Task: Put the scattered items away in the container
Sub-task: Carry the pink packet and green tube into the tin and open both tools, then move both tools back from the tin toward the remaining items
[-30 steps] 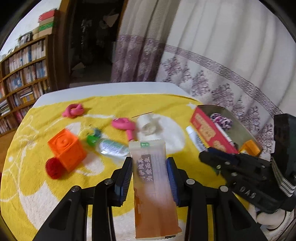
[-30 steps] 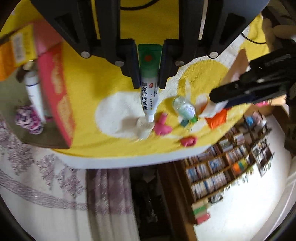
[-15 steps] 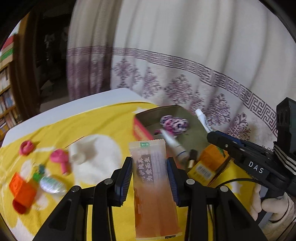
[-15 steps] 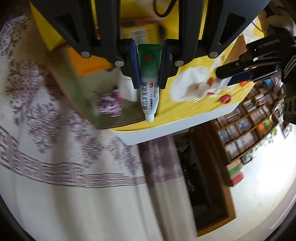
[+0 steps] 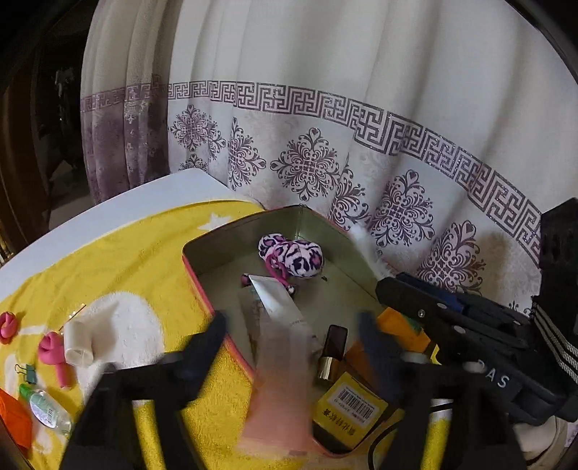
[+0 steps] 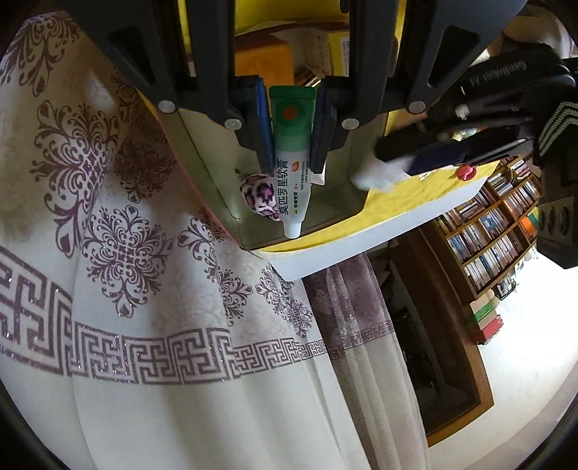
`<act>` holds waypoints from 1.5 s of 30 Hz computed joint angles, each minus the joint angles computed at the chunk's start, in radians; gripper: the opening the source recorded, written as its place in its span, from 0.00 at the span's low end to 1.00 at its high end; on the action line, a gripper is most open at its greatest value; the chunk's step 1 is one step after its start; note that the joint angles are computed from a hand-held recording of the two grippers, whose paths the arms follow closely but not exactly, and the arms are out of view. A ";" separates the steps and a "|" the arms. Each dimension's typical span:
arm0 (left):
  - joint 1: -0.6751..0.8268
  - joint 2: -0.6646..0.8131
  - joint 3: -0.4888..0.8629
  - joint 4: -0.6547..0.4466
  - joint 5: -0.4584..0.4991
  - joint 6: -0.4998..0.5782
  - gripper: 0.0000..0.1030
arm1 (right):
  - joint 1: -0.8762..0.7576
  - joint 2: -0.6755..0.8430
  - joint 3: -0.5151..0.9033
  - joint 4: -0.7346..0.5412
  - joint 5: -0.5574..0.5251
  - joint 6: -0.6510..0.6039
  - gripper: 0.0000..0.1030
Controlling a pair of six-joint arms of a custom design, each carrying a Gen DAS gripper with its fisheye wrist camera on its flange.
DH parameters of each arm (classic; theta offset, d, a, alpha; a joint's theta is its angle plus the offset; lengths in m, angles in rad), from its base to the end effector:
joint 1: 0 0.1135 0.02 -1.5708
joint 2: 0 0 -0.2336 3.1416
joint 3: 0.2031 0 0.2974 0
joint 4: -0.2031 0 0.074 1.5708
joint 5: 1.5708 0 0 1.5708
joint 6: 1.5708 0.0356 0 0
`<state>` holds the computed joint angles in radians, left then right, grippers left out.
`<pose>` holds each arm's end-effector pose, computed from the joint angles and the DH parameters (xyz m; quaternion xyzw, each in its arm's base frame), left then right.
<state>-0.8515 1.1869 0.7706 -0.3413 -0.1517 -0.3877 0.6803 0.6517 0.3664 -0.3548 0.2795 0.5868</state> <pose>0.2034 -0.2240 0.1921 0.1813 0.8982 -0.1723 0.3615 0.1752 0.1292 0.1661 0.0211 0.8869 0.1627 0.4318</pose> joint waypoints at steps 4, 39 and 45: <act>0.024 -0.042 -0.028 -0.009 0.009 -0.018 0.81 | -0.037 0.013 -0.007 0.005 -0.037 0.018 0.23; 0.944 -1.145 -0.492 -0.666 0.318 0.227 0.81 | 0.363 0.584 0.348 0.188 0.055 0.051 0.46; 1.411 -1.121 -0.504 -0.725 0.548 0.496 0.81 | 0.402 0.743 0.467 0.194 0.035 0.041 0.46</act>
